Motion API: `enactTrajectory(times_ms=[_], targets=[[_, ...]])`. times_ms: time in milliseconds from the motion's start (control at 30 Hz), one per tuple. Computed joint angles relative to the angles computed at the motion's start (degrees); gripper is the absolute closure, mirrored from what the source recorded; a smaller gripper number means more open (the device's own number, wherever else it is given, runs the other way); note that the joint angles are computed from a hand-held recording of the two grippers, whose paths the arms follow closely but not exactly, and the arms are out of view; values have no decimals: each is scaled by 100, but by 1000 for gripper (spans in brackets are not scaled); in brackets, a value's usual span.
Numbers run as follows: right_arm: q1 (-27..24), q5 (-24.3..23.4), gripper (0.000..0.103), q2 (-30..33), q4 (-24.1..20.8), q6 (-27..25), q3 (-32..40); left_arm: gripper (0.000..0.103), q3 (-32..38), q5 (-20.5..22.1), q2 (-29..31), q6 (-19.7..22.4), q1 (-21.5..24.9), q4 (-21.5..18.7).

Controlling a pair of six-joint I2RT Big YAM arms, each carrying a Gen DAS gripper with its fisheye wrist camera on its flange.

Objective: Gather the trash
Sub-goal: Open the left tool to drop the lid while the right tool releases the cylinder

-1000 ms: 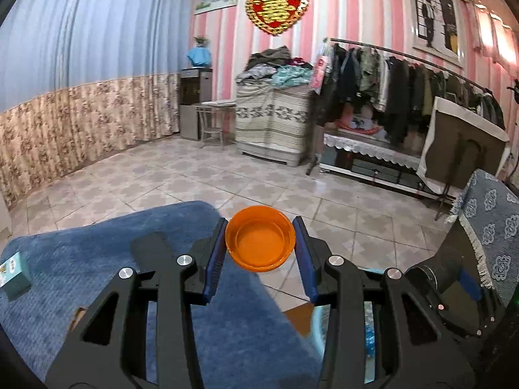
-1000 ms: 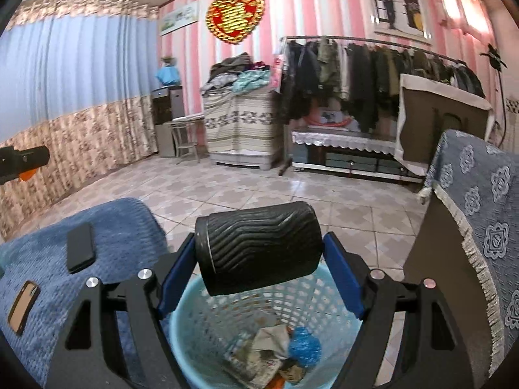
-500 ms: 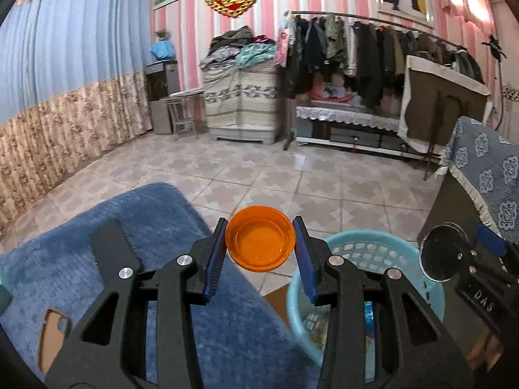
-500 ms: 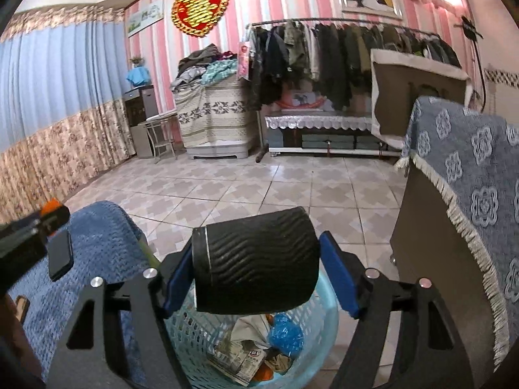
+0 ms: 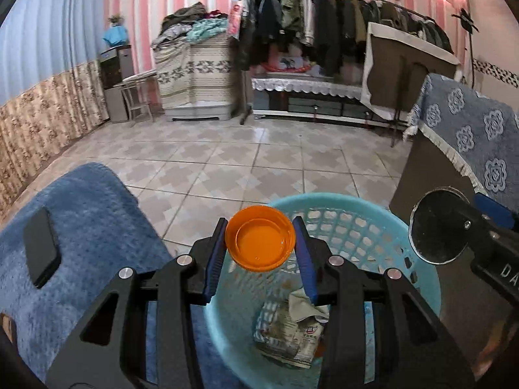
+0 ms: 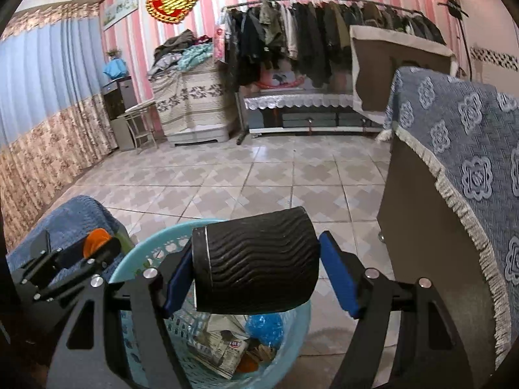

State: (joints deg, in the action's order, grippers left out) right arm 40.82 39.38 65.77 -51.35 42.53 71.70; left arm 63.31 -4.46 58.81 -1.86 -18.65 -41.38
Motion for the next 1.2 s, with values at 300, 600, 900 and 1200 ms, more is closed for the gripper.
enactTrajectory(times_ms=[300,600,900,1200], targets=[[-43,-108,31,63,101,7,-81,18,-19,-59,-146,158,238,97],[105,-136,31,382,211,-259,124,7,-99,41,-517,-131,897,102],[241,-156,30,652,356,-377,282,6,-249,-363,-672,170,991,302],[325,45,6,696,248,-351,323,6,-221,-255,-724,-5,1175,210]])
